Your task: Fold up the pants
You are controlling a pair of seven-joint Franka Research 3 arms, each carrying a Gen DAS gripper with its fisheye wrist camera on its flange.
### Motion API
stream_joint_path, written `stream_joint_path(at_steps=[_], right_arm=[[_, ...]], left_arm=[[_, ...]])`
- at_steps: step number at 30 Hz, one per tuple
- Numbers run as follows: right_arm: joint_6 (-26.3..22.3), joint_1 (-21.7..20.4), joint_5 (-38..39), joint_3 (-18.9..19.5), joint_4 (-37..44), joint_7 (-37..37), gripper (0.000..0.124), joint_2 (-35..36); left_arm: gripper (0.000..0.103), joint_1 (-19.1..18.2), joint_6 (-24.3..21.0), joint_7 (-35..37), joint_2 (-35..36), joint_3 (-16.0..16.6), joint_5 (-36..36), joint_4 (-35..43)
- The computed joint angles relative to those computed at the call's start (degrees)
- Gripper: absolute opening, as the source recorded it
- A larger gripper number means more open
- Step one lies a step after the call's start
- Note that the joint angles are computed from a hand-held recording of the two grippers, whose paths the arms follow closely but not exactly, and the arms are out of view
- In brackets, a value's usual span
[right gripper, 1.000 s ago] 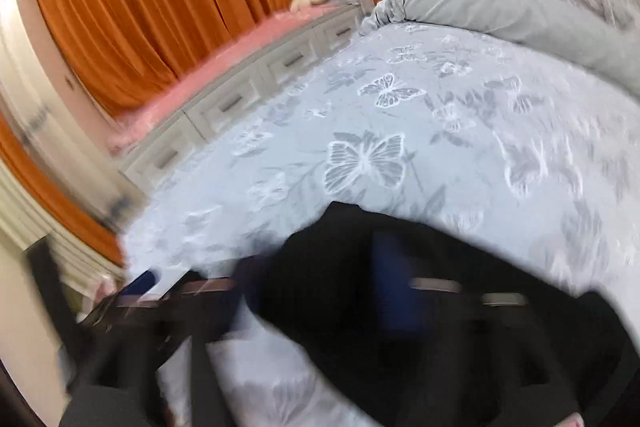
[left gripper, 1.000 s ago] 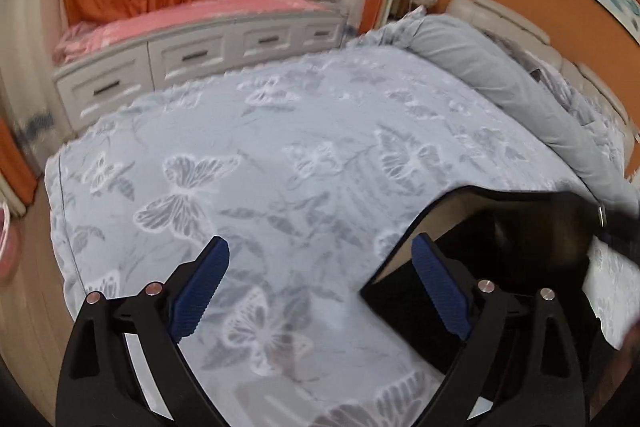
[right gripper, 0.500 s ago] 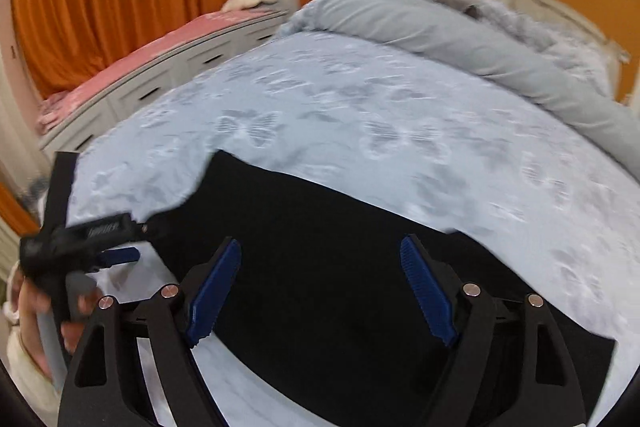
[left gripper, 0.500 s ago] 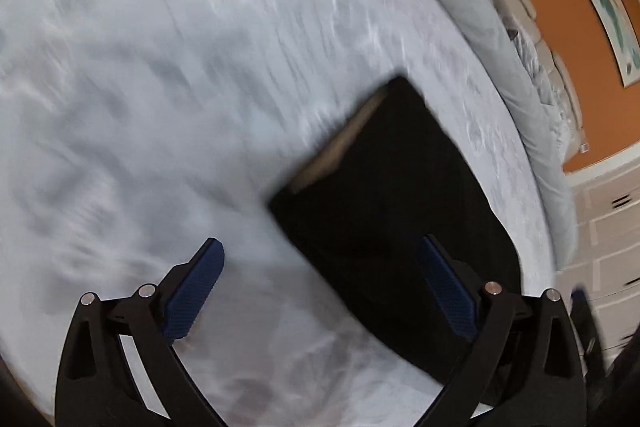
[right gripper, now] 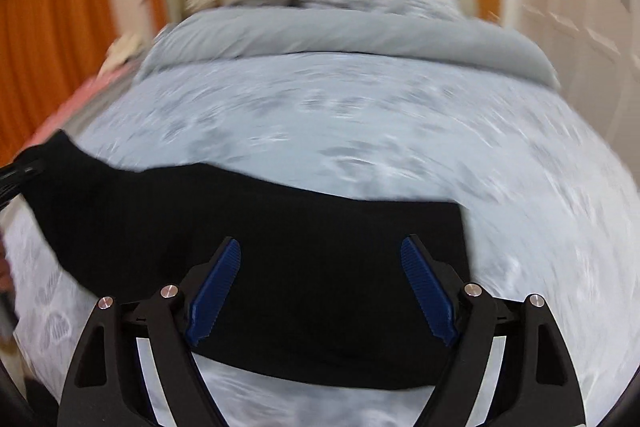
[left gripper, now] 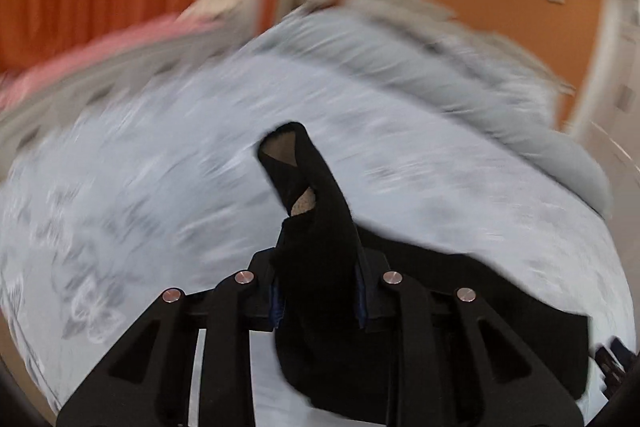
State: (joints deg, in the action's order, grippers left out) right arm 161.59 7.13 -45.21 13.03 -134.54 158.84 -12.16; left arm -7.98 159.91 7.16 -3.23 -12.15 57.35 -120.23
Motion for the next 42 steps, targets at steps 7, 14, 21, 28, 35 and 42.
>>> stream_joint_path(at_steps=[7,14,21,28,35,42], right_arm=[[5.14,-0.26,21.03,-7.01,-10.83,-13.07,0.081,-8.47],[2.40,-3.13,27.45,-7.71,-15.46,-21.96,0.081,-13.00],[8.47,1.45,37.44,-10.20,-15.16,-32.19,0.081,-12.14],[8.46,11.21,49.99,-12.36,-6.14,-42.59,0.082,-0.60],[5.10,8.49,43.75,-6.39,2.43,-34.28,0.083,10.89],[11.25,10.07,32.40,-7.14,1.32,-26.42,0.015,9.05]], left_arm=[[0.025,-10.87,-3.10,8.67,11.91,-6.10,-2.88,14.95],[0.076,-24.12,-12.82,20.79,27.31,-5.68,-2.14,25.00],[0.098,-26.78,-6.82,7.89,10.64,-0.42,12.75,9.86],[0.098,-17.26,-12.32,4.30,1.70,-1.12,4.63,1.78],[0.098,-9.49,-16.07,2.22,-3.45,-2.53,3.40,-3.75],[0.098,-6.24,-14.60,4.55,-4.98,-3.60,-0.98,-5.66]])
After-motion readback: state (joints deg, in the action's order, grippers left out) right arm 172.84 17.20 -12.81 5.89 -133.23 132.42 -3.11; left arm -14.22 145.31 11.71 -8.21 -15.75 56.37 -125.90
